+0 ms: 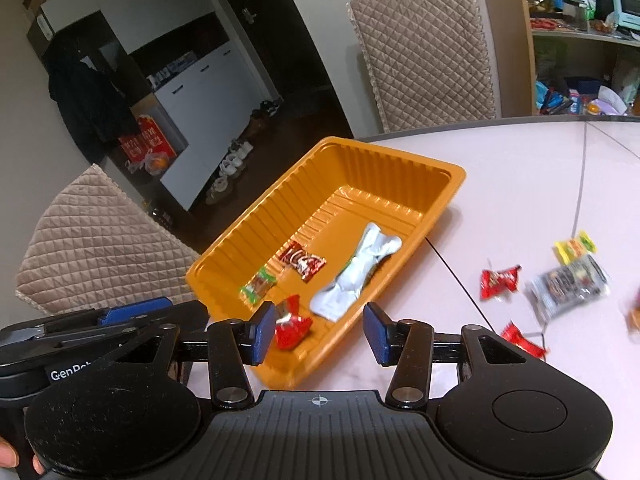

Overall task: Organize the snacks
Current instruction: 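Withdraw both open tools from the tray toward the scattered snacks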

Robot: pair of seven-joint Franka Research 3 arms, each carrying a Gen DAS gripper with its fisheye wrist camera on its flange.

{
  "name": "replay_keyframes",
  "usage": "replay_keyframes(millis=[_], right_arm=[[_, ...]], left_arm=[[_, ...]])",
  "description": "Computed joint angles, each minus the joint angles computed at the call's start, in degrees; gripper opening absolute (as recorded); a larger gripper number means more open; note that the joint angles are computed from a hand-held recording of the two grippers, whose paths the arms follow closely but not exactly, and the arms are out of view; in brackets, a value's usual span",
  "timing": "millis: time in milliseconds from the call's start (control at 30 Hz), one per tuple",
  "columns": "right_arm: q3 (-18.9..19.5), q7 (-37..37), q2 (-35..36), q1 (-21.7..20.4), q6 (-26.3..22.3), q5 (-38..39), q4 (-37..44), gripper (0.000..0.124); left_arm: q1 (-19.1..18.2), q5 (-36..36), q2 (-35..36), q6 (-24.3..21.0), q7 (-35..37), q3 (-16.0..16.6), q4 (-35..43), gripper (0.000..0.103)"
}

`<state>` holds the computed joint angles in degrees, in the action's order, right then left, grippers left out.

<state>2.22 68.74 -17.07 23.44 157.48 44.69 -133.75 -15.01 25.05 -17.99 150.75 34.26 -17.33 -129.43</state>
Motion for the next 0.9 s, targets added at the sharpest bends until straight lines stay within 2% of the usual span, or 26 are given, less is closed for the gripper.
replay_keyframes(millis=[500, 900], right_arm=[[-0.1, 9.1, -20.5, -2.9, -2.4, -7.6, -16.1, 0.053], [-0.7, 16.9, -34.8, -8.8, -8.3, -15.7, -25.9, 0.053]], left_arm=[[-5.8, -1.8, -5.4, -2.3, -0.3, -3.2, -2.9, 0.044], [-10.4, -4.5, -2.6, -2.4, 1.2, -4.8, -1.4, 0.044]])
